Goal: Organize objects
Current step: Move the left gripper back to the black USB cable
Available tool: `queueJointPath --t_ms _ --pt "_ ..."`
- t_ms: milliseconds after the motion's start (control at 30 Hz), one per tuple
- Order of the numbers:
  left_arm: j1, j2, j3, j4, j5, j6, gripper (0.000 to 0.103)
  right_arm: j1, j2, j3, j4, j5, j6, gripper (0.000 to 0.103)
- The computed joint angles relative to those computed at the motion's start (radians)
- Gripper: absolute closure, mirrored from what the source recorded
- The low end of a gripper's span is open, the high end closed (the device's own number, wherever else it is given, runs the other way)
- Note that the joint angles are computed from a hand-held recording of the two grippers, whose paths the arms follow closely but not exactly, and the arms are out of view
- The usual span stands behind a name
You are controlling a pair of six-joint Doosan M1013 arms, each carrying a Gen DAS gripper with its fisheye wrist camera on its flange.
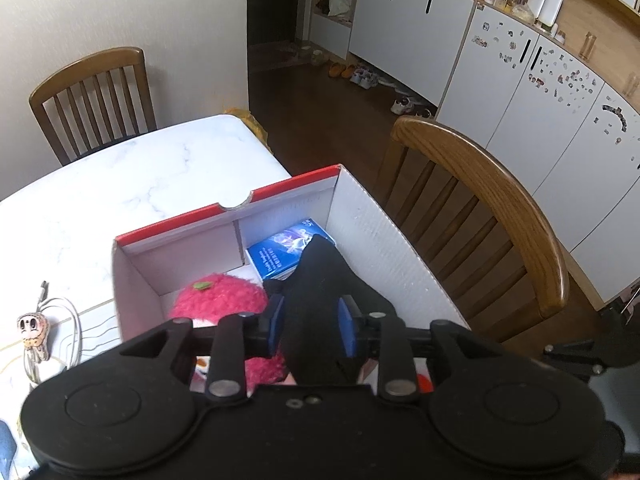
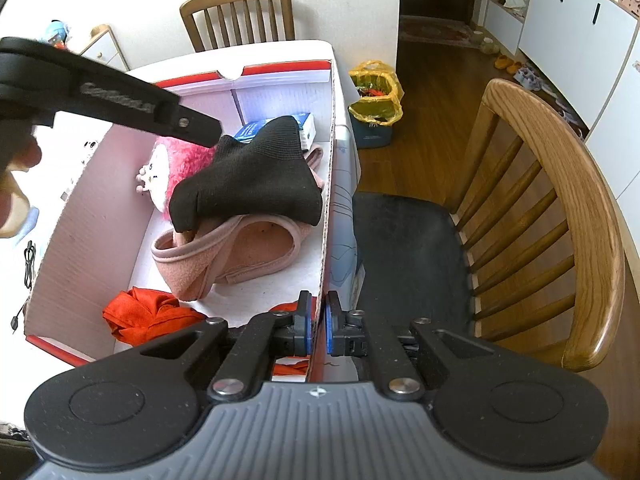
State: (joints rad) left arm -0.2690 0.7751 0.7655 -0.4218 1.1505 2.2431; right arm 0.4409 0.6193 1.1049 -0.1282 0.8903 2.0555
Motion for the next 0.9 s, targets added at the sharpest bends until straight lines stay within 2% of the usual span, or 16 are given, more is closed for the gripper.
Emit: queueJointPath --t_ms 100,267,467,667,900 --pt "0.009 -0.014 0.016 -0.01 -0.013 0.012 0.068 0.002 0.001 -0.002 -0.008 0.003 -0.005 0.097" --pt "0.027 -0.035 0.044 -0.02 -0.05 0.023 0.05 0.005 0.006 -0.012 -0.022 0.016 -0.006 0.097" --pt "0.056 -0.054 0.067 -0.031 -0.076 0.023 0.038 0.007 0.012 -0.022 -0.035 0.026 0.0 0.097" --pt "0.091 -0.066 0.081 -0.038 -0.098 0.015 0.031 0.011 0.017 -0.028 -0.049 0.032 0.013 0.097" --pt "0.138 -0.068 0.079 -0.031 -0.109 -0.014 0.029 0.012 0.018 -0.031 -0.055 0.035 0.017 0.096"
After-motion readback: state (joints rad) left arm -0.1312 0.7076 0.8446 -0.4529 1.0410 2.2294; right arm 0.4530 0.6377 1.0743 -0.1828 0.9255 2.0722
